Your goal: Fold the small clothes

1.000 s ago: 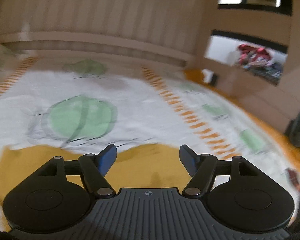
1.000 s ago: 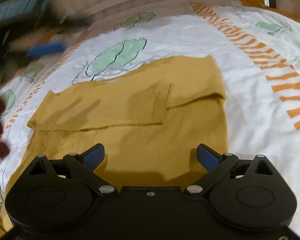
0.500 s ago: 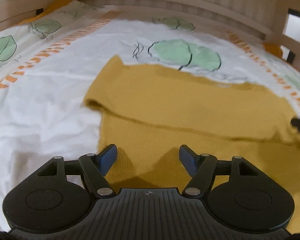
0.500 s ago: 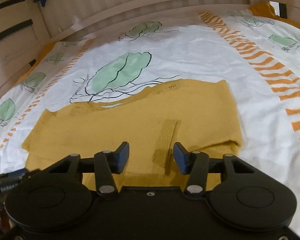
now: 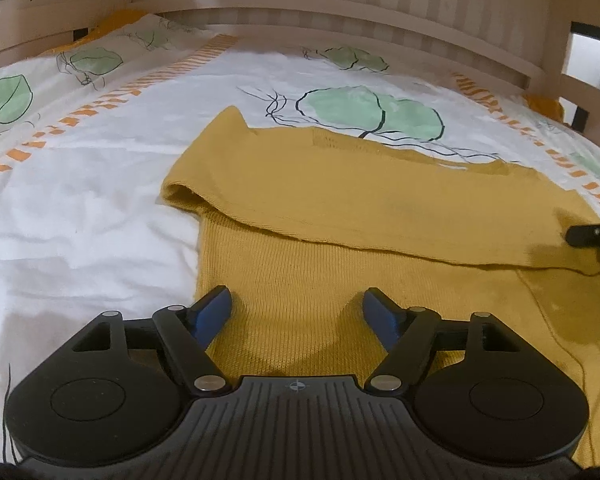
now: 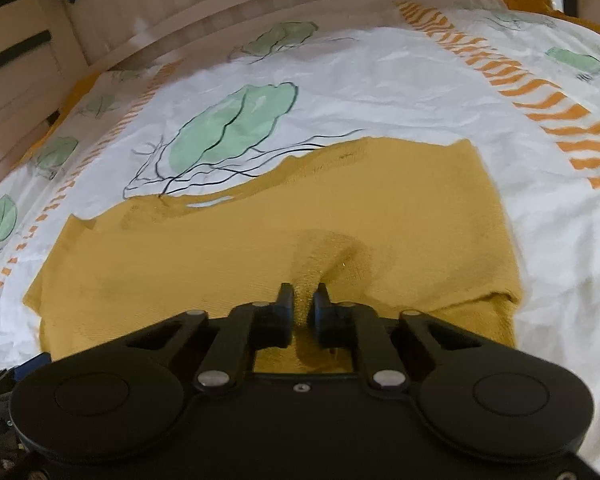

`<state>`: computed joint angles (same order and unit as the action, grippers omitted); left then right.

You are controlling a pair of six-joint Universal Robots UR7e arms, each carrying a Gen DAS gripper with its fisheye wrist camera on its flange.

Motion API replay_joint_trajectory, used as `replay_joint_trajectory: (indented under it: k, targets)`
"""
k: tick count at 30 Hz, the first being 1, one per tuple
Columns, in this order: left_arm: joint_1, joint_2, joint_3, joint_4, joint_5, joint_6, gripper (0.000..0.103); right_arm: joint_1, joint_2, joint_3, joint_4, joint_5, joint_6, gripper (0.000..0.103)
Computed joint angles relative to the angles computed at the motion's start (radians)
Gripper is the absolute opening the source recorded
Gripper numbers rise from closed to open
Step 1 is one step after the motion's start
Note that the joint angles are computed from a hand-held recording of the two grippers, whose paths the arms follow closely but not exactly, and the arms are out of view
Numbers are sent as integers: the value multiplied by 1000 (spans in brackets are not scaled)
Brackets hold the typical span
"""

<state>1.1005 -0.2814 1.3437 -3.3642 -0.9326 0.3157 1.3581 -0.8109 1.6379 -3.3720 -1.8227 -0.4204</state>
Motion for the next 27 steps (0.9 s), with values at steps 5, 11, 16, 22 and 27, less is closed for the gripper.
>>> replay_joint_trajectory:
  k: [5,11,16,22,27]
  targets:
    - [1,0,0,-2,-3,-1,73,40,-14,-9,-5,-14,-91,12]
    - [3,-1,2,-5,-7,1,73,54,-30,-48,-20,-59,-129,12]
    - [5,-2,3,-6,-10,2,73,38,-23,-74,-20,-104,-137,12]
    - [6,-4,4,-6,-14,1,73,24,11,-112,-7,-162,-134,12]
    - [5,-4,5,-5,-14,-1,73,9,31,-123,11,-198,-121,22]
